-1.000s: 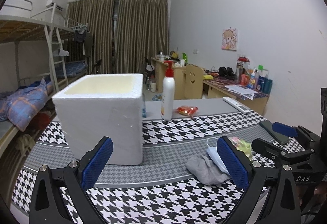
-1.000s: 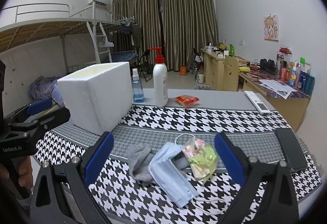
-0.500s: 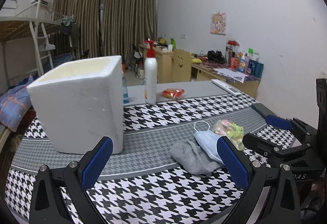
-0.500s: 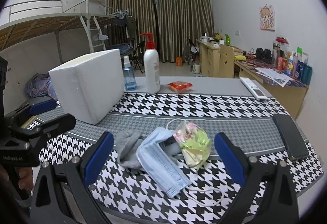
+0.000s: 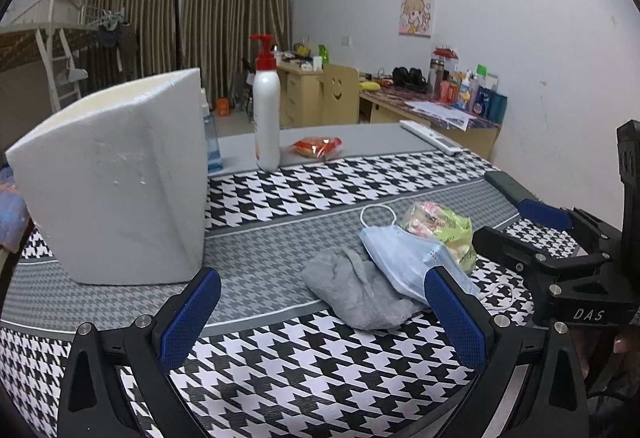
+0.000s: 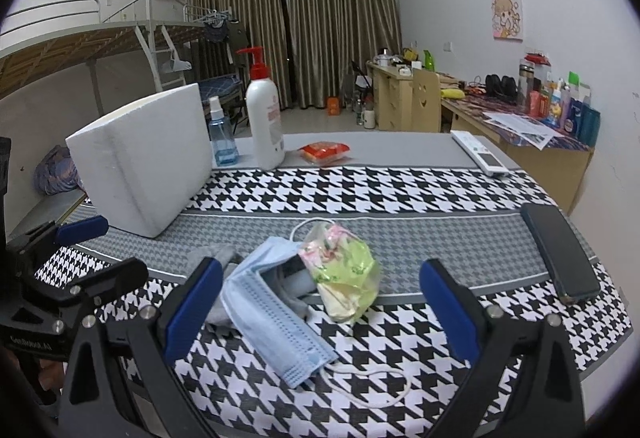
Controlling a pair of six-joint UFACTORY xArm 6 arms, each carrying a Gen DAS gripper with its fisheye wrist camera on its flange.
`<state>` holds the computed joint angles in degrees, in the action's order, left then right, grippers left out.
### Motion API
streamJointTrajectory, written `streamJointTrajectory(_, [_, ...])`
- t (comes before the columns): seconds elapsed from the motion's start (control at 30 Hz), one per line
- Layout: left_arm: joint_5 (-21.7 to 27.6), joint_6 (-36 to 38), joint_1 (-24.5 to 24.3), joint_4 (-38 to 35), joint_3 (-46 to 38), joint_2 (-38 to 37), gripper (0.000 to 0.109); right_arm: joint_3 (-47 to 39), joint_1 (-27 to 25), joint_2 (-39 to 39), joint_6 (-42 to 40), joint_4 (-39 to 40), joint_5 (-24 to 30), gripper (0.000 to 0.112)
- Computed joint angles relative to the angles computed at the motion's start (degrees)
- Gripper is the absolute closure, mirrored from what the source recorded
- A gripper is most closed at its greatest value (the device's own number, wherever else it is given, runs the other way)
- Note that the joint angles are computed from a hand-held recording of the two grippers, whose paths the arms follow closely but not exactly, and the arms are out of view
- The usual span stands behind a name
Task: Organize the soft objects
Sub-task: 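Move both open tools toward the pile of sock, mask and snack bag, then close the left tool on the grey sock while the right tool grasps the green snack bag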
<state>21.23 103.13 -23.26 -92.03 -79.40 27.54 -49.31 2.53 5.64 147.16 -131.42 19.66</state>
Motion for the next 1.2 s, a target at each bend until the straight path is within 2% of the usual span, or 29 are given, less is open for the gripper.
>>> streamJointTrajectory(0.3, [-0.39, -9.68, -1.08, 10.38, -2.36, 3.17, 0.007, -2.05, -2.26, 2.47, -0.49, 0.7, -2.58, 0.012])
streamJointTrajectory(0.4, [-0.85, -12.91, -1.34, 13.68, -3.38, 4.35, 0.011, -2.76, -2.76, 3.35, -0.74, 0.92, -3.33, 0.012])
streamJointTrajectory(0.63, [-0.34, -21.34, -1.59, 22.97, -5.23, 6.8, 0.024, -4.32, -3.82, 4.86, -1.82, 1.71, -4.76, 0.012])
streamJointTrajectory(0.87, [-0.3, -26.69, -2.2, 30.2, -6.32, 8.26, 0.049, -5.78, -4.96, 6.5, -3.47, 3.4, -6.52, 0.012])
streamJointTrajectory(0.93, [-0.16, -27.42, -2.38, 31.39, -6.57, 8.59, 0.051, -6.17, -5.23, 7.04, -4.4, 4.36, -6.94, 0.012])
streamJointTrajectory(1.13, [1.04, -29.08, -2.76, 34.33, -7.59, 9.48, 0.066, -7.54, -5.72, 8.15, -4.76, 3.98, -8.1, 0.012])
streamJointTrajectory(1.2, [1.61, -29.89, -2.69, 35.26, -8.03, 9.8, 0.068, -8.23, -5.91, 8.77, -5.48, 4.37, -8.64, 0.012])
